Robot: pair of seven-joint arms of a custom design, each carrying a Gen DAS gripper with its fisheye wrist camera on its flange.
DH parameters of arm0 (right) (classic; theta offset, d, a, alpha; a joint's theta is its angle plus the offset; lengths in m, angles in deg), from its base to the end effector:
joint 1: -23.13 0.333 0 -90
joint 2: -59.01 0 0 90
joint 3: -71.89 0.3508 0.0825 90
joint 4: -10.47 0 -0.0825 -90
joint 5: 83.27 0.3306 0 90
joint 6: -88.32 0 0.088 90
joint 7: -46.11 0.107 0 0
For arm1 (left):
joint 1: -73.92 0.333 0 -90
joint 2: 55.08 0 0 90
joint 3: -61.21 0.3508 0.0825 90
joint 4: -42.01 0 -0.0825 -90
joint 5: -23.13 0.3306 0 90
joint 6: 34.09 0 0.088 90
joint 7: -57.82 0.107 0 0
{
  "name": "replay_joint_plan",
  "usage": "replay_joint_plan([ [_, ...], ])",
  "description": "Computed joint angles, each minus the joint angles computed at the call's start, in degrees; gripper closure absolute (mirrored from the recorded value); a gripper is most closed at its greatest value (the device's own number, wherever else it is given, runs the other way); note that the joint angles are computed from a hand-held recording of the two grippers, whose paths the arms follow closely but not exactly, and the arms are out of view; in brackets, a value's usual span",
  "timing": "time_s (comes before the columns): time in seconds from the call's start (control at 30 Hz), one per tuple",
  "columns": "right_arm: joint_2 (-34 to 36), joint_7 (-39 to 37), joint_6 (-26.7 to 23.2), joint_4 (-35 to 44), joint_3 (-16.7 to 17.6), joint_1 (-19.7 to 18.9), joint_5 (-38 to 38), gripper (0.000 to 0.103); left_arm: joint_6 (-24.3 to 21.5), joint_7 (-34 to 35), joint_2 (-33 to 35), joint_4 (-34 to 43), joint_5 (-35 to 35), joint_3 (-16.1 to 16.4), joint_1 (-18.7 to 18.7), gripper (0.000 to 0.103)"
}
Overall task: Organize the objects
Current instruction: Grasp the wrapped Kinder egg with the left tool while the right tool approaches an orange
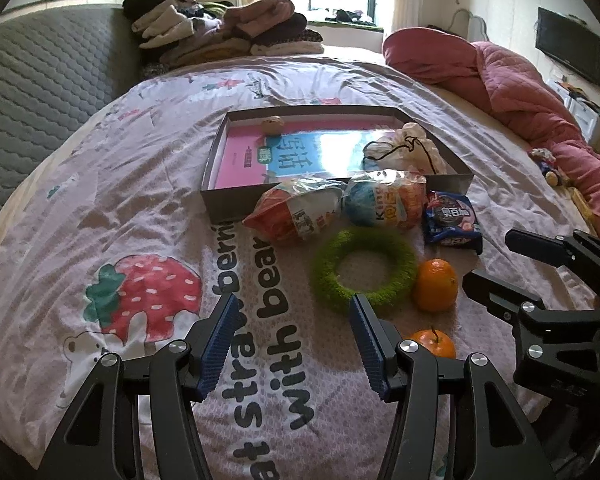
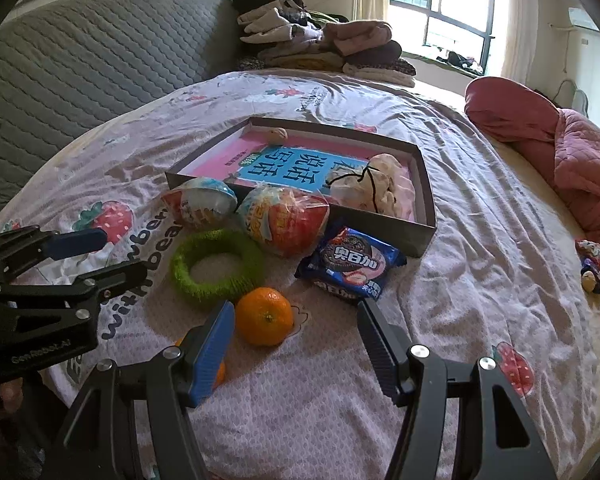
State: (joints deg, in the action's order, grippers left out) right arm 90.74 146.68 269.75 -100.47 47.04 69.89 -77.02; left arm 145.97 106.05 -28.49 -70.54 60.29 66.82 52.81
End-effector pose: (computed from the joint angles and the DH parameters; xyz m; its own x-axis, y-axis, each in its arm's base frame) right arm 0.5924 0.2790 0.3755 0.2177 -0.9756 0.0277 -0.7119 -0.1781 -0.6793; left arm 0.5924 -0.2283 0.3776 -0.2188 -0.9757 0.0096 -0.7370 0.1588 -0.6570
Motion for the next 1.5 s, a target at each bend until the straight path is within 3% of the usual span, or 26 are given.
replay_joint_plan([
  [0.6, 2.72, -0.71, -2.51, 3.86, 6.03, -5.98, -0.75, 0.040, 0.80, 3.86, 3.96, 4.40, -3.31, -0.85, 1.58, 0.044],
  [0.8, 2.92, -1.76, -2.14, 4.41, 9.51, -8.95, -0.23, 0.040, -0.53, 6.35, 5.98, 7.41, -5.63, -3.20, 3.59, 0.044],
  [1.07, 3.41, -3.27, -2.88, 5.21, 11.99, -10.82, 0.19, 0.040, -1.91, 8.30, 9.00, 11.80, -6.77, -2.98, 3.44, 0.044],
  [1.4, 4.61, -5.46, -3.55, 6.95, 16.00, -14.51, 1.38, 0.040, -3.14, 14.87, 12.84, 17.17, -9.45, -8.81, 7.39, 0.037],
  [1.5, 4.84, -6.10, -3.29, 7.17, 16.83, -15.19, 1.78, 0.040, -3.39, 13.72, 13.86, 19.17, -9.37, -5.00, 4.21, 0.037],
])
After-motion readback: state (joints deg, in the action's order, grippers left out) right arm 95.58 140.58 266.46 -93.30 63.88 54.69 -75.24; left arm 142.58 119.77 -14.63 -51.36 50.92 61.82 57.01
